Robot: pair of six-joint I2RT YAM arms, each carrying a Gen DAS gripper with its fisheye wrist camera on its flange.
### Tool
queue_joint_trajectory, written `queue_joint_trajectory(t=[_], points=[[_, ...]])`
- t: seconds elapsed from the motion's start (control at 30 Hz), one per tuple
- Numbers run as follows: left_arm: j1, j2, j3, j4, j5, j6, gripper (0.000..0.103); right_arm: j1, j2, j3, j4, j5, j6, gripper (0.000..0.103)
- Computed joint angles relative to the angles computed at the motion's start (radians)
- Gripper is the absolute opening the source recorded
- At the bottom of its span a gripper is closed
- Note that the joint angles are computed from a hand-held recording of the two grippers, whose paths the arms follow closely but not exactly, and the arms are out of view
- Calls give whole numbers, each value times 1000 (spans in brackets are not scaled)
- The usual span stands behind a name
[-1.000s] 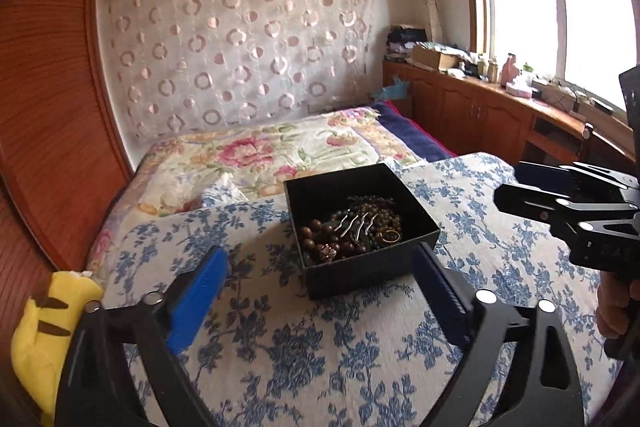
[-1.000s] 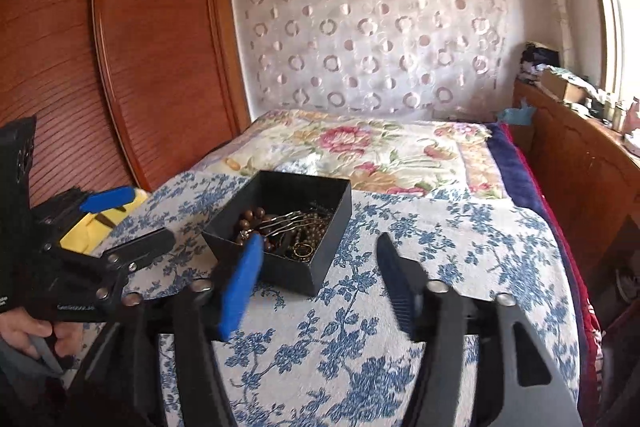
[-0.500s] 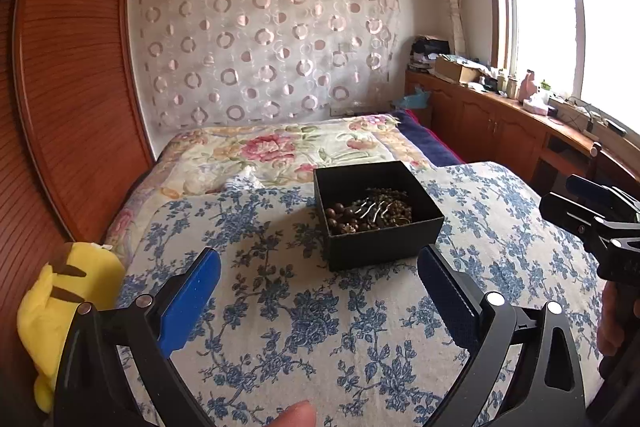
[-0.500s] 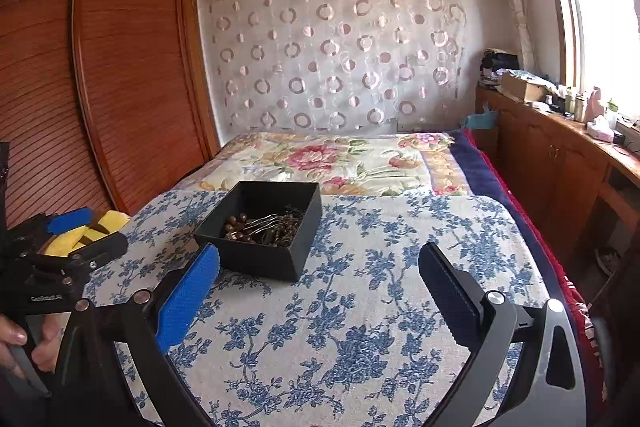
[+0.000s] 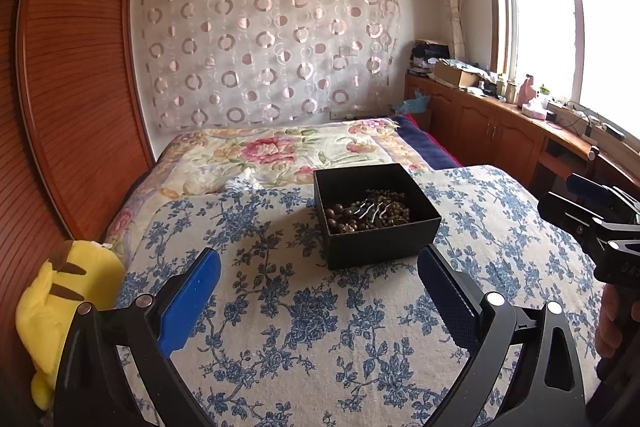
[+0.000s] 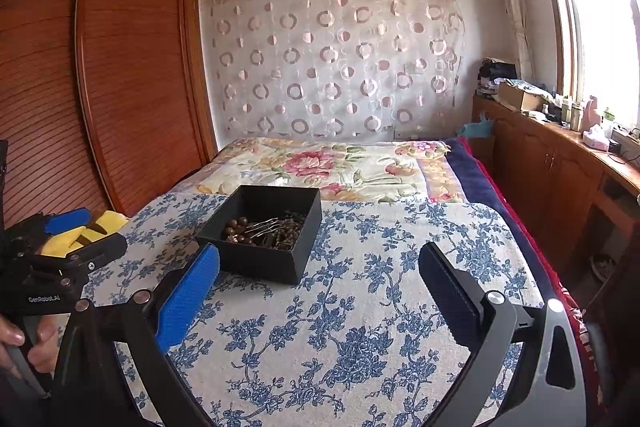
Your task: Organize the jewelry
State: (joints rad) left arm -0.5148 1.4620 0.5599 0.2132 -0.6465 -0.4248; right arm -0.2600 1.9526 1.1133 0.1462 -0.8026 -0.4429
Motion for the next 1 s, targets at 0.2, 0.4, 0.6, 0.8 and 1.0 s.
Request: queue_joint_trajectory(t=[0.2, 0.4, 0.6, 0.8, 1.0], points=[[-1, -6, 1, -8, 0, -3, 95, -2, -4, -4, 0, -1, -1, 101], [1, -6, 7, -21, 3, -6, 95, -2, -10, -11, 3, 0, 2, 101], [3, -4, 8, -19, 5, -5, 95, -3, -8, -10, 5, -1, 3, 101], [3, -5, 7, -18, 4, -4, 95, -4, -12, -12, 6, -3, 4, 101], [3, -5, 5, -14, 3, -5, 95, -4, -14, -14, 8, -3, 4, 101]])
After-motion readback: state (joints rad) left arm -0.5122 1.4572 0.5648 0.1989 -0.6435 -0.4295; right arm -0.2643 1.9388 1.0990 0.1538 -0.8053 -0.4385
